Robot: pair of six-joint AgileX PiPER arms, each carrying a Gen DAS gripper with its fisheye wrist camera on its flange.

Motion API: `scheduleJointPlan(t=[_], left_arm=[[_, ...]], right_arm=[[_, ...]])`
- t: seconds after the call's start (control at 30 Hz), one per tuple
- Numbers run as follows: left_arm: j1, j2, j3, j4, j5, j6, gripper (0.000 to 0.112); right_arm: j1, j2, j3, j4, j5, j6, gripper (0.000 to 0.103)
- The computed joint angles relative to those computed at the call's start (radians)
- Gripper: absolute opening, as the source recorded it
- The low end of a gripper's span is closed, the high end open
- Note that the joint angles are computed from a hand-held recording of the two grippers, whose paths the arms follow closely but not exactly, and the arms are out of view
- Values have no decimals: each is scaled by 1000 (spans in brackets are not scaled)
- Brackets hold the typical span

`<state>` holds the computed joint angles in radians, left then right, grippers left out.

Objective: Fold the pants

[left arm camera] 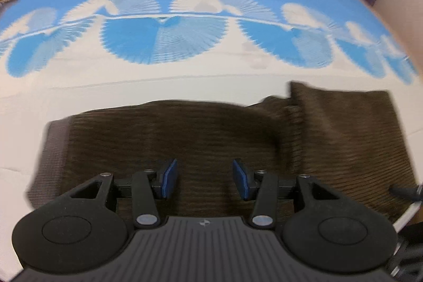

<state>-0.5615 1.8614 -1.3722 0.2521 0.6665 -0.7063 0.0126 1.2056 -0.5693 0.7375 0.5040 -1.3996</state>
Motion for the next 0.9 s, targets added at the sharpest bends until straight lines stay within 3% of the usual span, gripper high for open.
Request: scheduleJointPlan(t=[0.07, 0.13, 0.27, 0.37, 0.47, 0.53, 0.57, 0.77, 0.83, 0.9], left_arm=[[-13, 15, -26, -24, -19, 21, 51], [-27, 40, -61, -53, -25, 48, 51], [-58, 102, -154, -145, -10, 155, 50], [-72, 144, -211, -306, 3, 354, 50], [-105, 230, -321, -381, 138, 512, 50], [-150, 318, -429, -308, 291, 517, 51], [-167, 335, -448, -279, 312, 516, 52], [-167, 293, -395, -253, 218, 461, 51], [-159, 273, -371, -253, 171, 439, 52], [-151, 248, -339, -258, 115, 417, 59]], right_arm=[[-167, -25, -31, 150, 84, -49, 69], [-325, -5, -82, 205, 123, 18, 74], [-535, 151, -213, 108, 192, 316, 74], [-607, 269, -274, 2, 202, 499, 74], [-611, 364, -318, -102, 223, 617, 74], [-626, 391, -324, -103, 248, 618, 74], [-625, 399, -316, -91, 242, 612, 74], [-624, 445, -371, -103, 267, 659, 73], [-600, 453, -386, -118, 260, 668, 67], [-571, 432, -371, -124, 228, 628, 45]])
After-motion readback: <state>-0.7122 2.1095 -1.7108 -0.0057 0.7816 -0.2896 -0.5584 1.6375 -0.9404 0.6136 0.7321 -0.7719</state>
